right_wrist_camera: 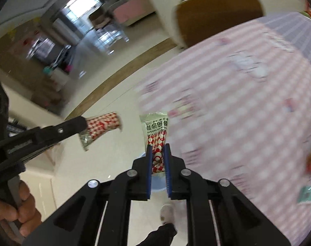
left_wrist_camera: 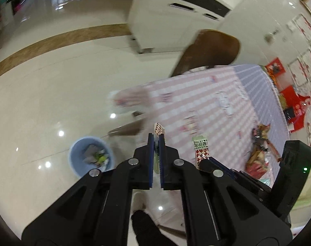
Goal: Collect trash
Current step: 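Carry both wrappers to the blue bucket and open both tools over it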
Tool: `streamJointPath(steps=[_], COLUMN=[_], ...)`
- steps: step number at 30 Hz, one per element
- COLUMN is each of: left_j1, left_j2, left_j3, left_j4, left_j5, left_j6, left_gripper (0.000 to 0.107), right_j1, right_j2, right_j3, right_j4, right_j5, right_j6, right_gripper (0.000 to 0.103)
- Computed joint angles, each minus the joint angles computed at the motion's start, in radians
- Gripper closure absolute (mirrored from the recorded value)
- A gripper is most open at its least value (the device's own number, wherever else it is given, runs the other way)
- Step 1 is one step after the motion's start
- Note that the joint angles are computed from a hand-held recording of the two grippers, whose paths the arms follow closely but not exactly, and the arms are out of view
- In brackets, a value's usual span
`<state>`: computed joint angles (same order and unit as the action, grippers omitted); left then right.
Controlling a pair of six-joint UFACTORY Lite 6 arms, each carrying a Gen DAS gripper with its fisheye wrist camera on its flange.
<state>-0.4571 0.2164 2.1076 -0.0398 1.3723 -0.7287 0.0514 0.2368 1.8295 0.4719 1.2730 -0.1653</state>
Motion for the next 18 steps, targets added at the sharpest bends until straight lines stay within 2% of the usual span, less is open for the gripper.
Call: streamJointPath(steps=[3,6,12,18], left_j1=[0.113,0.234,0.408,0.528], left_j2=[-0.175,-0.280,-0.367,-0.359], left_j3=[-0.228,-0.369,-0.488,-0.502], left_j4=[-0.044,-0.094,-0.181,-0.260], left_j5=[-0.002,0.015,0.040,0.073], left_j6=[0.072,0.165,0.334,0.451], left_gripper=[0.103,0.103,0.102,0.100], right_j1=[0.136,0.245,0.408,0.487], right_j2=[-0.027,-0.022,0.019,0.090], right_j3=[-0.049,-0.057,-0.009,0.083], right_j4=[-0.005,-0.022,-0.072,-0.124], right_j5=[-0.034,-0.063,-0.094,-0.099], right_j6=[0.079,0.155,0.309,0.408], right_gripper=[0.092,0.092,0.092,0.092])
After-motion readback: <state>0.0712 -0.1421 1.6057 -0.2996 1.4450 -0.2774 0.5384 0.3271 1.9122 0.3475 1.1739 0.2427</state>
